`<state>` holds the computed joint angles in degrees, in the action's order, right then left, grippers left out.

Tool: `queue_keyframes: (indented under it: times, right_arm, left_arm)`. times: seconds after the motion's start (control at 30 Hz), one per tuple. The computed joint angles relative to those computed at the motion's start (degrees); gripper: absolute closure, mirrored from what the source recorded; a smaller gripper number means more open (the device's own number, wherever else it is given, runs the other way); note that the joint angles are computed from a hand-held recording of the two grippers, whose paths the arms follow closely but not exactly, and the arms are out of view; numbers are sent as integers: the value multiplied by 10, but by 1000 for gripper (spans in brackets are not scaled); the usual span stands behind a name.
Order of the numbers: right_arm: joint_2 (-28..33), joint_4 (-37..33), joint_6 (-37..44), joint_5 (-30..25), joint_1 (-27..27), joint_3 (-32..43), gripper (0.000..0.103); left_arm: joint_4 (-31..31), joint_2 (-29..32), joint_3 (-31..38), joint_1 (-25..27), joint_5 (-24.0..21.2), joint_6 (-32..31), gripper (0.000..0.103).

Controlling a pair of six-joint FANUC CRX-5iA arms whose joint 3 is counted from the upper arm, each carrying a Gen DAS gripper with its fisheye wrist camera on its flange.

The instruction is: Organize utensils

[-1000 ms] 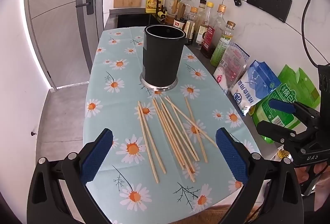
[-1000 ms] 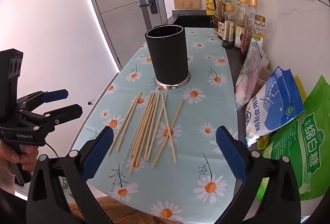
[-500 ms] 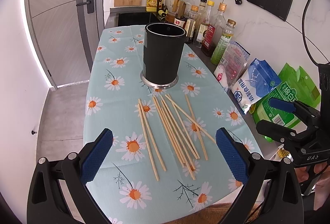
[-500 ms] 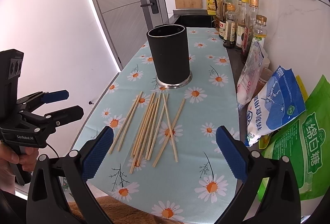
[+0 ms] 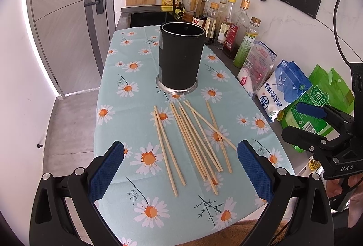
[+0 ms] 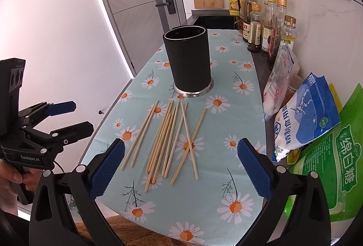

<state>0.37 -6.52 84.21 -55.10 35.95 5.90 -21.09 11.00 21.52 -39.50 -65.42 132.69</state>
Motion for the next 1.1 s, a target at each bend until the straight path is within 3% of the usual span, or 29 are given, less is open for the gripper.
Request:
queue_keyframes:
  times: [1.1]
  right_arm:
    - [19,-12,8,-14,-4,22,4]
  left_arm:
    - [13,7,4,14,1,-12,6]
